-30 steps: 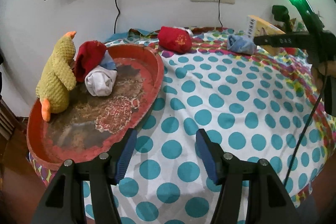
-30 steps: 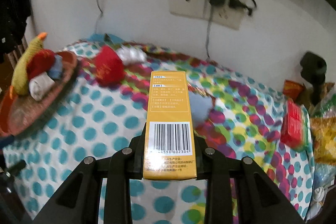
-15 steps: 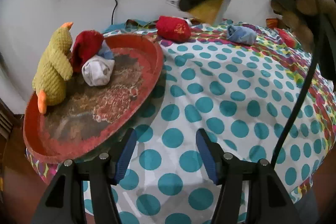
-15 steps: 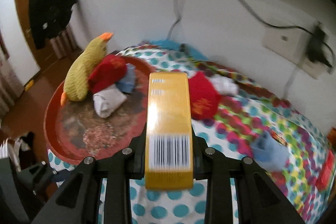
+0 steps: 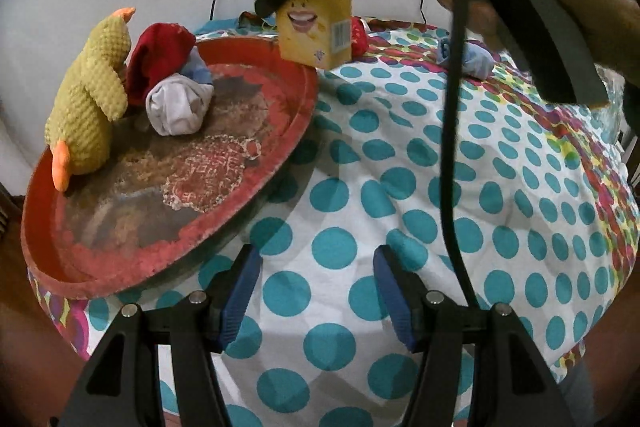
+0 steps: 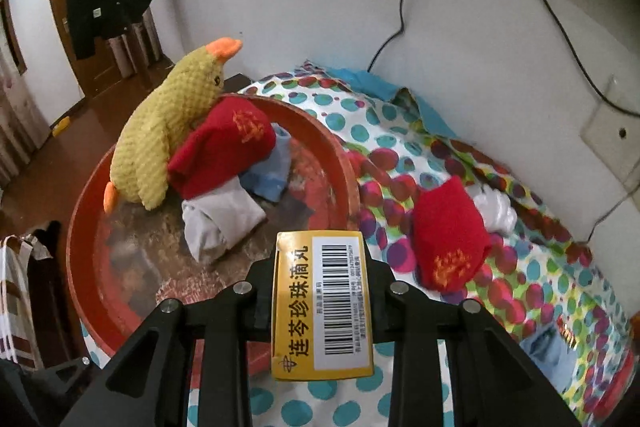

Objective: Organize objects
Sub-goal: 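Lower the yellow box into the red tray and open the right tool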

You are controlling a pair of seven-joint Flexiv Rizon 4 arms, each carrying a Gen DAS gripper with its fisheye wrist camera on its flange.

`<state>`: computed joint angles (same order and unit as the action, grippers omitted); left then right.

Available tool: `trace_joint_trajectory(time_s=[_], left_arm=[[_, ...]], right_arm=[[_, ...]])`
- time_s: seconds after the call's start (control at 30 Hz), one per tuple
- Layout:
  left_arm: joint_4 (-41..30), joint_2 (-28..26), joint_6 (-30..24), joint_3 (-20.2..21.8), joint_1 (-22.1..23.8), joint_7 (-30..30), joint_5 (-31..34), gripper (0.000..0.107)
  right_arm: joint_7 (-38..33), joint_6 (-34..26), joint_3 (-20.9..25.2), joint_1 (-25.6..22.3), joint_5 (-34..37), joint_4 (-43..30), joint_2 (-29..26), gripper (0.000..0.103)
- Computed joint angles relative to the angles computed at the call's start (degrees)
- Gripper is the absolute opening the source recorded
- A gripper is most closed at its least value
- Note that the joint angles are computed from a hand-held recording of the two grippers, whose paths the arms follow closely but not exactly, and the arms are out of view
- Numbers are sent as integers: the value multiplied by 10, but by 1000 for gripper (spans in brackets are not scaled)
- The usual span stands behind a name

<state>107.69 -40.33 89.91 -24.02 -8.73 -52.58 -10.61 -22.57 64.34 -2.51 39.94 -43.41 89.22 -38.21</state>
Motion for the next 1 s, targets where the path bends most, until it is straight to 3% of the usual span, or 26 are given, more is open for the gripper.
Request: trace_joint_trajectory(time_s=[0.13,0.23,0.33,0.53,0.57,0.63,0.67,0.7,0.83,0.93,1.0], left_arm=[[3,-2,10,-4,3,0,4,62],[3,-6,16,-9,9,-4,4,70],[3,-10,18,-22,21,-5,5,73],[1,-19,34,-27,25,-10,17,76],[1,-21,34,-31,29,-11,18,77],[1,-23,39,-33,31,-12,22,78],[1,-25,43,-35,32,-13,25,78],[1,-26,46,-36,34,-14,26,79],[2,-31,53,-44,41,-18,36,81],[3,-38,66,-53,50,-21,46,82],[3,-40,71,-55,52,-24,52,82]], right_arm=[[-67,20,46,-36,59,-42,-24,28],[-152,-29,83,-51,118,-110,-63,29],[-203,-49,94,-51,156,-165,-98,29],[-243,-75,70,-32,191,-224,-132,29],[-247,-80,62,-26,189,-229,-135,32],[-250,-90,53,-20,190,-238,-140,50],[-239,-86,42,-14,186,-233,-138,64],[-228,-82,30,-8,179,-227,-135,67],[-164,-46,-8,11,146,-165,-99,67],[-96,-7,-39,29,101,-80,-47,68],[-25,26,-68,47,57,-2,-1,74]])
